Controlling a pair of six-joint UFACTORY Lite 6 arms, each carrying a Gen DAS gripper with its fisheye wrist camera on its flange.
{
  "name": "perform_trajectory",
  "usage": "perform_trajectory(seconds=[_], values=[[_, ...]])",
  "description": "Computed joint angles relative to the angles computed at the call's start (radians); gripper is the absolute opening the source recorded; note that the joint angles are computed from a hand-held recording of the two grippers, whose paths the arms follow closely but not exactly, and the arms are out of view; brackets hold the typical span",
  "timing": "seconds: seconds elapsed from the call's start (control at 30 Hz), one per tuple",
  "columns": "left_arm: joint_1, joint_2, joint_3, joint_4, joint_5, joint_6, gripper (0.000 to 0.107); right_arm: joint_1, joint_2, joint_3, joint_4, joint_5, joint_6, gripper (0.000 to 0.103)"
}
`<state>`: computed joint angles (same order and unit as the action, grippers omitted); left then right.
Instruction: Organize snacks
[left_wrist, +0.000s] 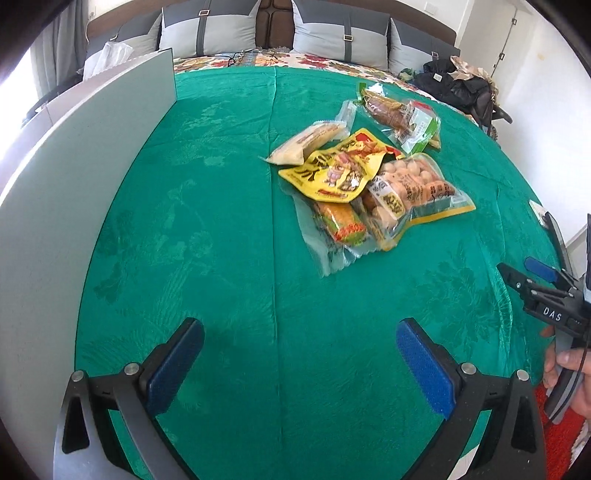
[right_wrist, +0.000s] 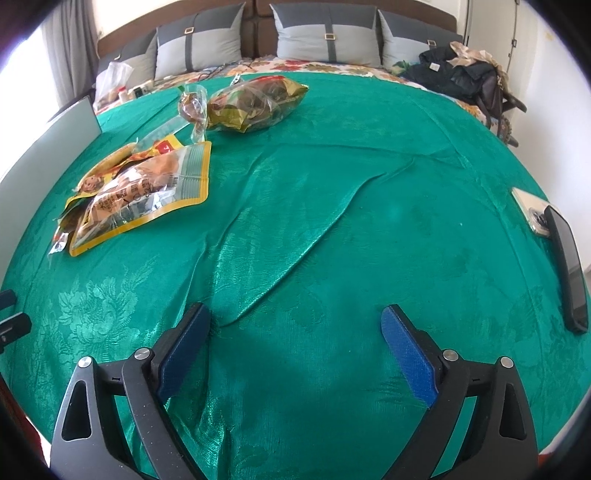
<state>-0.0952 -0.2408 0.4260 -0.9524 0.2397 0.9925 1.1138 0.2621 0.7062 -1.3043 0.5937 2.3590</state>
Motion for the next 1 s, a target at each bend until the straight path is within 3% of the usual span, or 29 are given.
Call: perform_trajectory(seconds=[0.1, 0.2, 0.33, 0.53, 0.57, 0.6, 0.63, 0.67, 0.77, 0.9, 1.0], values=[[-0.004, 0.132, 0.222, 0.166, 0.074, -0.155, 0.102, 0.0, 0.002, 0.002, 0.002, -0.001, -0.001, 0.096], [0.011, 0.362, 0.518, 0.269, 0.183, -0.293, 0.102, -0.003, 0.005, 0.006, 0.007, -0.005, -0.009, 0.096], [0.006, 0.658, 0.857, 0.422, 0.228, -0.552, 0.102, -0.005, 0.005, 0.008, 0.01, -0.007, -0.014, 0.096], [-0.073, 0.945, 1.147, 0.692, 0.279, -0.781, 0.096, -0.005, 0.01, 0.01, 0.006, -0.01, -0.013, 0.096], [-0.08, 0.936, 1.129, 0.708, 0.24, -0.788, 0.086, -0.005, 0.01, 0.01, 0.006, -0.01, -0.013, 0.096], [-0.088, 0.931, 1.117, 0.765, 0.211, -0.836, 0.055, -0.004, 0.01, 0.011, 0.007, -0.01, -0.014, 0.096], [-0.094, 0.923, 1.095, 0.838, 0.177, -0.903, 0.044, -0.004, 0.01, 0.011, 0.007, -0.01, -0.014, 0.096], [-0.092, 0.91, 1.07, 0.87, 0.154, -0.936, 0.026, -0.004, 0.011, 0.011, 0.006, -0.011, -0.014, 0.096], [-0.064, 0.837, 0.958, 0.779, 0.112, -0.896, 0.021, -0.006, 0.011, 0.011, 0.004, -0.016, -0.018, 0.096], [-0.08, 0.615, 0.643, 0.756, 0.009, -0.91, 0.021, -0.004, 0.01, 0.01, 0.006, -0.016, -0.018, 0.096], [-0.097, 0.419, 0.395, 0.614, -0.038, -0.772, 0.021, 0.0, 0.01, 0.007, 0.0, -0.011, -0.01, 0.096]])
